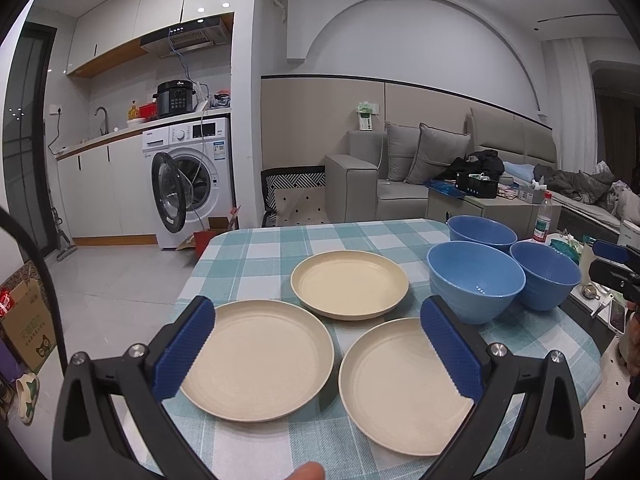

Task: Organize plates and bowls
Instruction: 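Move the right tool toward the large cream plate beside the blue bowls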

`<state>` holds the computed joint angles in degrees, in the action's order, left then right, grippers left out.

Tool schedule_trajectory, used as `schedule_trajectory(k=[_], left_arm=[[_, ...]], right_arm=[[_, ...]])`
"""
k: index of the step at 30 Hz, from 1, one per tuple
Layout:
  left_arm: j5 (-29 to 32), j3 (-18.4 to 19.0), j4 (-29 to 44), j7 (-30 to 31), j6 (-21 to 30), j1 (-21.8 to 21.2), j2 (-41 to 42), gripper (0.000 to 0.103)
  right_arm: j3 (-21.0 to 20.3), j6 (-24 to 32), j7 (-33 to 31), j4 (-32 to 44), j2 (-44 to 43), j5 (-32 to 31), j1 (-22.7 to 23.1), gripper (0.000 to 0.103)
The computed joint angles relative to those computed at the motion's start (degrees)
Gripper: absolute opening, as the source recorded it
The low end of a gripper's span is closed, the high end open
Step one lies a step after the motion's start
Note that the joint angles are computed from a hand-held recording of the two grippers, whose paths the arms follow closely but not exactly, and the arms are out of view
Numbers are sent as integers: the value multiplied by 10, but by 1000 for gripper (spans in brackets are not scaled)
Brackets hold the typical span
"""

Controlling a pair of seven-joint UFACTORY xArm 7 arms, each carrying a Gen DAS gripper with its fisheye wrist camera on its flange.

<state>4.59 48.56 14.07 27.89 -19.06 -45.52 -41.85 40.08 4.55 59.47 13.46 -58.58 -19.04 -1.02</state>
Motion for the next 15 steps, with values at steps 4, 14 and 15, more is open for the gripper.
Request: schedule_trajectory(k=[4,14,15], left_arm=[[1,4,14,-9,-5,-14,21,103],[18,29,55,-37,-2,-55,53,103],[17,31,60,-40,0,-59,56,103]], right_arm=[[-6,-8,-9,5,13,-3,-11,103],[-20,-29,-49,33,56,0,-44,103],[-17,-32,-53,39,63,1,-51,103]])
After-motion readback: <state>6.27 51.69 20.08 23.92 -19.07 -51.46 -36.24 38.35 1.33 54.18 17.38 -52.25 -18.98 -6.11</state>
